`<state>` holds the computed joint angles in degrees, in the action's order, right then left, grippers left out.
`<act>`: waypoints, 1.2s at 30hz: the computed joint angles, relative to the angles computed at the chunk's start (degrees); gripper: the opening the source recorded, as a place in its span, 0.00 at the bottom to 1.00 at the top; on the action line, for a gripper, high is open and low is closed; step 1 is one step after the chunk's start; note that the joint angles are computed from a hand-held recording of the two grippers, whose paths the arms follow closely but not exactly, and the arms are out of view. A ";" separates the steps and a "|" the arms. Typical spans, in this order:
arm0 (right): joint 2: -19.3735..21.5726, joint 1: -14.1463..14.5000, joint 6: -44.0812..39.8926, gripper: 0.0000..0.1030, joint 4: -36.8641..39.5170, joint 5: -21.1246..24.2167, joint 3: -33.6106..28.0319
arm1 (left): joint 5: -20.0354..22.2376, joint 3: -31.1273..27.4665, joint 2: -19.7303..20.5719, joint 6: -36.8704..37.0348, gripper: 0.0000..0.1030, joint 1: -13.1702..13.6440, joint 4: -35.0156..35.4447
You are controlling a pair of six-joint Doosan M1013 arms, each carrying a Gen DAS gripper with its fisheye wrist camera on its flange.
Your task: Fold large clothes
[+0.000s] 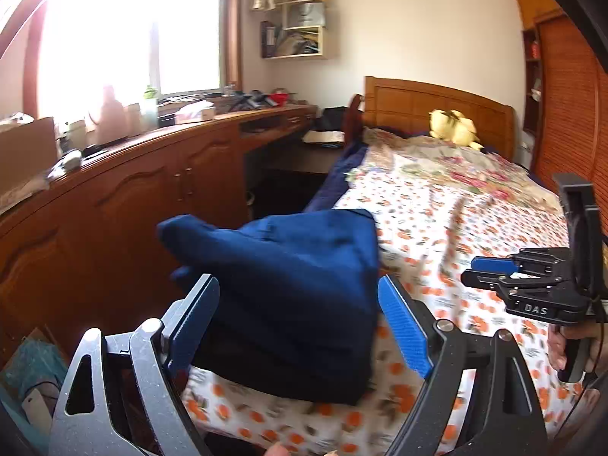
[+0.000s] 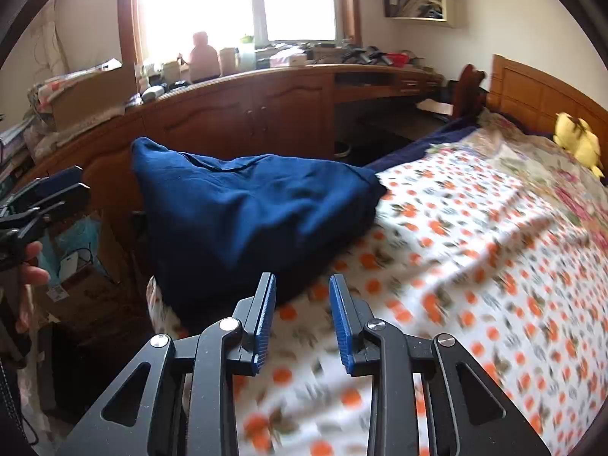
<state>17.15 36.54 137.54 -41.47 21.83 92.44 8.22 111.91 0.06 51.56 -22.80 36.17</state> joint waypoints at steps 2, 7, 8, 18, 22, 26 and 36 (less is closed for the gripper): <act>-3.14 0.50 6.05 0.37 -5.66 0.20 3.66 | 0.28 0.17 -0.54 2.81 0.84 -1.81 -3.39; -10.68 1.22 18.72 0.57 -15.78 0.81 11.99 | 0.53 1.03 -2.08 2.08 0.84 -7.39 -3.67; -11.96 1.45 20.85 0.61 -17.39 1.61 13.28 | 0.55 1.12 -2.30 1.74 0.84 -8.35 -3.72; -24.48 8.81 41.52 0.79 -33.54 18.14 25.13 | 1.03 1.45 -3.44 -2.65 0.84 -19.54 -2.04; -27.96 13.13 46.29 0.79 -34.49 26.09 28.43 | 0.09 1.57 -3.45 -1.89 0.84 -23.44 -4.38; -30.07 18.07 50.91 0.79 -33.97 33.67 30.43 | 0.91 1.18 -3.37 0.68 0.84 -27.08 -7.71; -31.29 30.91 61.27 0.79 -32.45 51.88 31.32 | 3.77 0.70 -4.46 -12.76 0.84 -34.77 6.88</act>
<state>-14.15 67.44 198.82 -73.93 73.71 123.77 11.99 112.61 -4.40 38.80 -57.57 43.04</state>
